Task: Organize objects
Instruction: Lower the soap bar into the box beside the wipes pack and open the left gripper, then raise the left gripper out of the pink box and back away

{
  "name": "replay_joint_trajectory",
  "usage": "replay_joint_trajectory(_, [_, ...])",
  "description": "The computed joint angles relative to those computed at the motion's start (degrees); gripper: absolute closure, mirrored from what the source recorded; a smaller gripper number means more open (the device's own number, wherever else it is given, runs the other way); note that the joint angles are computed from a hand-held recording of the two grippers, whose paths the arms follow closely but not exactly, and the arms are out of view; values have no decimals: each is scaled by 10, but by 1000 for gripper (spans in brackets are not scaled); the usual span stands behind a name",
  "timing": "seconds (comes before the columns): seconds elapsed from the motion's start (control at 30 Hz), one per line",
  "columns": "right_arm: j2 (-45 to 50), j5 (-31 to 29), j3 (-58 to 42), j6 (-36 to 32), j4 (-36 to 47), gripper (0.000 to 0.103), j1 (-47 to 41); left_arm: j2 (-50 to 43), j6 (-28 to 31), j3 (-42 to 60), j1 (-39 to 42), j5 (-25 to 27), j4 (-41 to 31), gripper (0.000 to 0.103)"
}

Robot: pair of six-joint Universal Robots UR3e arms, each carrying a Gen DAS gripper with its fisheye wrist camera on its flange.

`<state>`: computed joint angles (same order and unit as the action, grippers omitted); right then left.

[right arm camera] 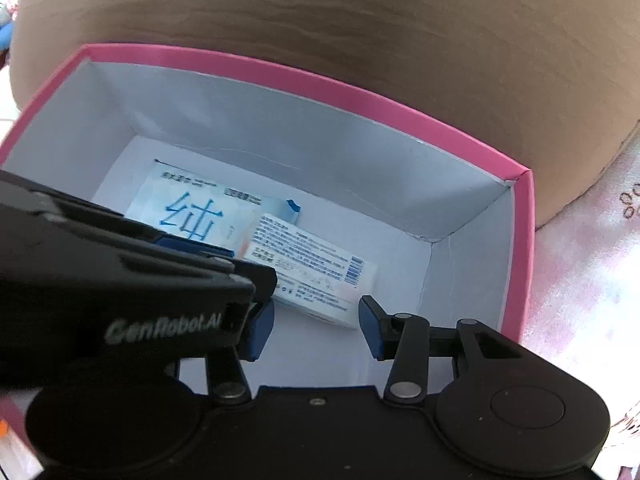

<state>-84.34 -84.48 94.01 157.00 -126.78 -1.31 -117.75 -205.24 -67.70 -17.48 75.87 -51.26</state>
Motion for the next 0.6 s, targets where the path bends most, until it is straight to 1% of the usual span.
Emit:
replay_joint_trajectory(0.13, [-57,60,41,-6,3,53,-37,-6,6,11,-7,20,-7,81])
replay_joint_trajectory(0.17, [-74,77,54,-13,4,54,-49,-9,9,13,-9,18,-7,85])
replay_joint_trajectory(0.2, [-88,93,65,-20,7,54,-61,-12,13,14,-10,16,-3,86])
replay_joint_trajectory(0.23, [-106,112,79,-30,12,56,-75,-23,16,28,-13,16,-4,88])
replay_joint_trajectory(0.3, [-127,135,99,-51,9,62,-97,-32,16,41,-19,18,-5,89])
replay_joint_trajectory(0.37, [-133,143,115,-57,0,69,-101,-42,9,54,-22,10,-11,89])
replay_joint_trajectory(0.43, [-144,154,134,-67,-8,70,-107,-53,0,68,-26,5,-18,89])
replay_joint_trajectory(0.53, [-165,173,153,-81,-3,69,-121,-56,1,77,-38,25,-20,89])
replay_joint_trajectory(0.6, [-183,188,163,-84,8,69,-133,-46,4,71,-40,28,-24,89])
